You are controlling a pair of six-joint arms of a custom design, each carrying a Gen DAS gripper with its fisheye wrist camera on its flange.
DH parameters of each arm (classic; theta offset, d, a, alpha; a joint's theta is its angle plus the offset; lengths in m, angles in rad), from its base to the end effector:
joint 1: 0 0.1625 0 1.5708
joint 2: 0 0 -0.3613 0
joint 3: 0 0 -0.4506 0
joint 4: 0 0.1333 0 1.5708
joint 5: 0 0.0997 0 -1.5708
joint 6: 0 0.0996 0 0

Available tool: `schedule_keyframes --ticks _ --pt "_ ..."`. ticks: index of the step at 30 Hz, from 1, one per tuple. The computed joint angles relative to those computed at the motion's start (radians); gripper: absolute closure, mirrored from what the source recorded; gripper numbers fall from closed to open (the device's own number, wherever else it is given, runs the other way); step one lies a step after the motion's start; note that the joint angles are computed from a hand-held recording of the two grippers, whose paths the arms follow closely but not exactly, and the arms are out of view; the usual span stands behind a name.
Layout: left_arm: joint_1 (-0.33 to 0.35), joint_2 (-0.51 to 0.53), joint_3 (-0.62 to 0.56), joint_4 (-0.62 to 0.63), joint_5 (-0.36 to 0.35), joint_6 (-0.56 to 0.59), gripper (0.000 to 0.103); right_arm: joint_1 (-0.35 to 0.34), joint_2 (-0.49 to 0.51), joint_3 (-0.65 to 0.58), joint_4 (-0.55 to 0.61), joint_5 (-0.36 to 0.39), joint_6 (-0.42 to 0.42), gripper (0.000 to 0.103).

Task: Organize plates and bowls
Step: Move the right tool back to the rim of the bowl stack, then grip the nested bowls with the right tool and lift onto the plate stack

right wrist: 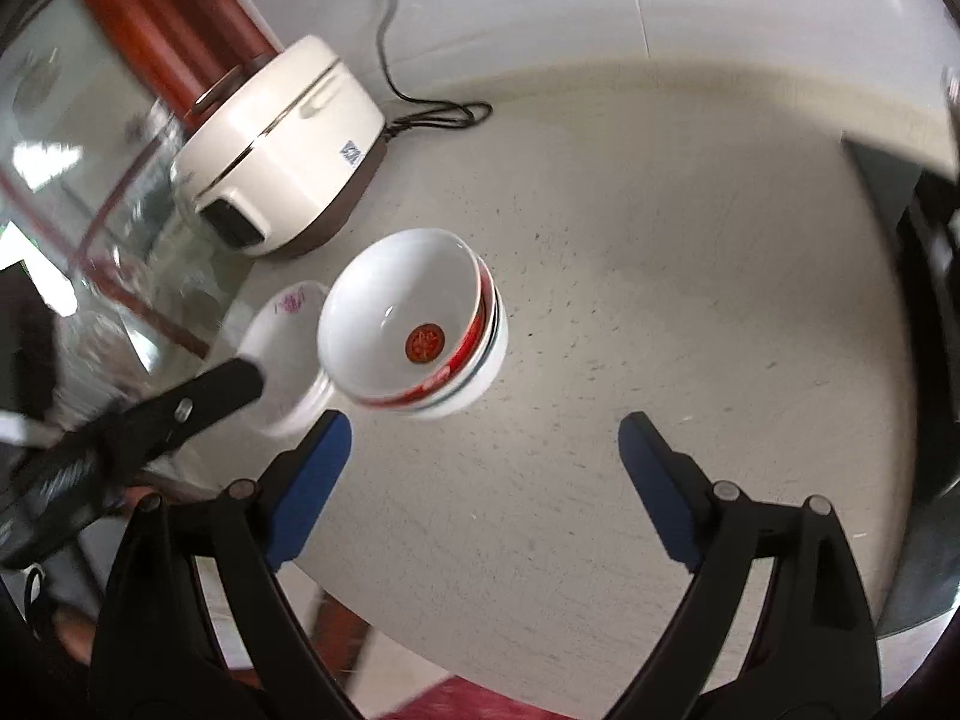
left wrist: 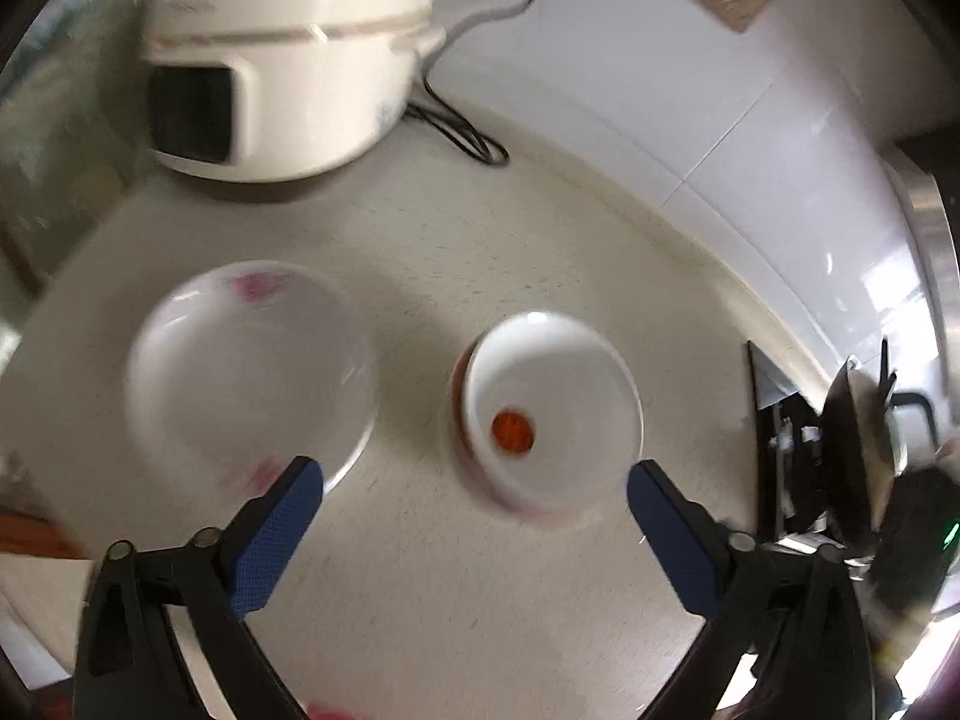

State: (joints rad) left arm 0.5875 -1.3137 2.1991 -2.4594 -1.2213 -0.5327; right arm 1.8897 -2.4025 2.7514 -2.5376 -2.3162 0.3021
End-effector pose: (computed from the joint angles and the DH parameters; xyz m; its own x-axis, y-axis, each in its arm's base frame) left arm -0.3043 -0.4038 0.0698 -0.8721 0.3916 -0.2933 0.4521 0.8743 -0.1767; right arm 0.1502 -0.2454 0.2499 -0.8598 0.3666 0.3555 0.0003 0.6965 -0.7176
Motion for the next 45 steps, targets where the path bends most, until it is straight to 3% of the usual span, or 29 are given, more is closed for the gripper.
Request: schedule_keyframes --ticks 2,4,8,10,14,16,19,22,27,35,38,45 --pt "0.071 0.120 -0.128 0.069 -0.051 0.029 0.032 -0.076 0.025 -0.008 -0.028 0.076 -0.002 0.011" --pt "0.111 0.206 -0.223 0.143 -0.098 0.062 0.034 -0.151 0.067 -0.018 -0.068 0.167 -0.006 0.011" --pt "0.136 0.346 -0.355 0.261 -0.110 0.163 0.048 -0.232 0.184 -0.046 -0.162 0.250 0.030 0.011" --pt "0.149 0.398 -0.398 0.299 -0.149 0.208 0.052 -0.270 0.240 -0.061 -0.201 0.294 0.041 0.012" --pt "0.154 0.426 -0.417 0.280 -0.179 0.274 0.053 -0.306 0.299 -0.067 -0.246 0.322 0.058 0.031" --pt "0.154 0.427 -0.418 0.279 -0.188 0.293 0.055 -0.325 0.314 -0.063 -0.267 0.337 0.064 0.046" --pt "0.160 0.414 -0.401 0.258 -0.188 0.302 0.060 -0.325 0.322 -0.063 -0.285 0.312 0.084 0.053" --pt "0.152 0.388 -0.363 0.230 -0.182 0.306 0.062 -0.358 0.270 -0.044 -0.271 0.356 0.090 0.056" --pt "0.130 0.325 -0.305 0.191 -0.172 0.290 0.062 -0.336 0.236 -0.036 -0.241 0.345 0.094 0.056" --pt "0.104 0.221 -0.263 0.172 -0.124 0.250 0.062 -0.215 0.252 -0.080 -0.200 0.282 0.124 0.056" --pt "0.109 0.165 -0.247 0.182 -0.093 0.233 0.061 -0.164 0.312 -0.120 -0.195 0.274 0.136 0.056" --pt "0.172 0.065 -0.211 0.199 -0.037 0.179 0.060 -0.082 0.566 -0.246 -0.229 0.287 0.138 0.056"
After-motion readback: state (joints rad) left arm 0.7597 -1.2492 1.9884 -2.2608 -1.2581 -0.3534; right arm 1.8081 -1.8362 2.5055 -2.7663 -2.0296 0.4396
